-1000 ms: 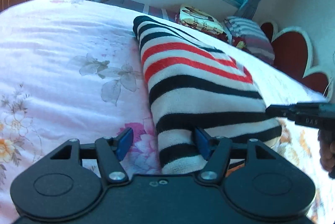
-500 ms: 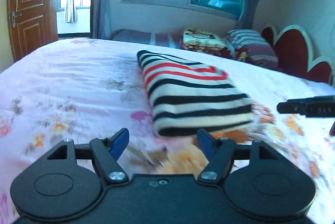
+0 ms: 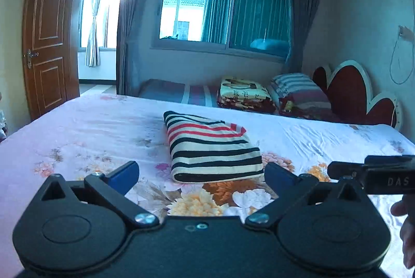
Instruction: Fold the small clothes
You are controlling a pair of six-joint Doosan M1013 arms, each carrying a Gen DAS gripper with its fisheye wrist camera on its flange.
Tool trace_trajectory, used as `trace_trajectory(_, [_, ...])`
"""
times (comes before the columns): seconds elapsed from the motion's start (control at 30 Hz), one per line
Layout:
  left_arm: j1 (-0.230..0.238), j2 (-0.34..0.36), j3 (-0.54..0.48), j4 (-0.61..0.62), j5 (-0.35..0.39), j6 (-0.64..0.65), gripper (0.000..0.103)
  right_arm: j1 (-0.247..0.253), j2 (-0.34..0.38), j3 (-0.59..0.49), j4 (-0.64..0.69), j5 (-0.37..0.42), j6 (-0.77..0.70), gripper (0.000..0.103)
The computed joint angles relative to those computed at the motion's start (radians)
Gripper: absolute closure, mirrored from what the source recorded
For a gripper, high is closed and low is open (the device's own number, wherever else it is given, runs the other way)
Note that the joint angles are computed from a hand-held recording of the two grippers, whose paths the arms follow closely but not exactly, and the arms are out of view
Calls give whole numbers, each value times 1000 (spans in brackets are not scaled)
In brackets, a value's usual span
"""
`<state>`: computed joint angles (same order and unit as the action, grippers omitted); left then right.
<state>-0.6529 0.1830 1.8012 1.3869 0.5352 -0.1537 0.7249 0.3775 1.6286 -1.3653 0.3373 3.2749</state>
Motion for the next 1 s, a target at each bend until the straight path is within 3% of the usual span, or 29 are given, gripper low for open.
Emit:
trace_trajectory(0.13, [-4, 0, -8, -62, 9, 59, 1, 14, -5, -4, 119, 57, -101, 0])
trace_trajectory(0.2, [-2, -4, -10, -131, -2, 102, 1, 21, -14, 8, 99, 81, -59, 0])
trace_trajectory(0.4, [-34, -23, 22, -105, 41, 85, 1, 46, -56, 54, 81, 117, -28, 0])
trace_trajectory(0.67, [-59, -44, 34, -68, 75, 74, 1, 56, -66, 58, 55, 102, -25, 0])
trace_trajectory(1.0, [-57, -46, 27, -72, 74, 84, 1, 49, -73, 60, 60, 94, -32, 0])
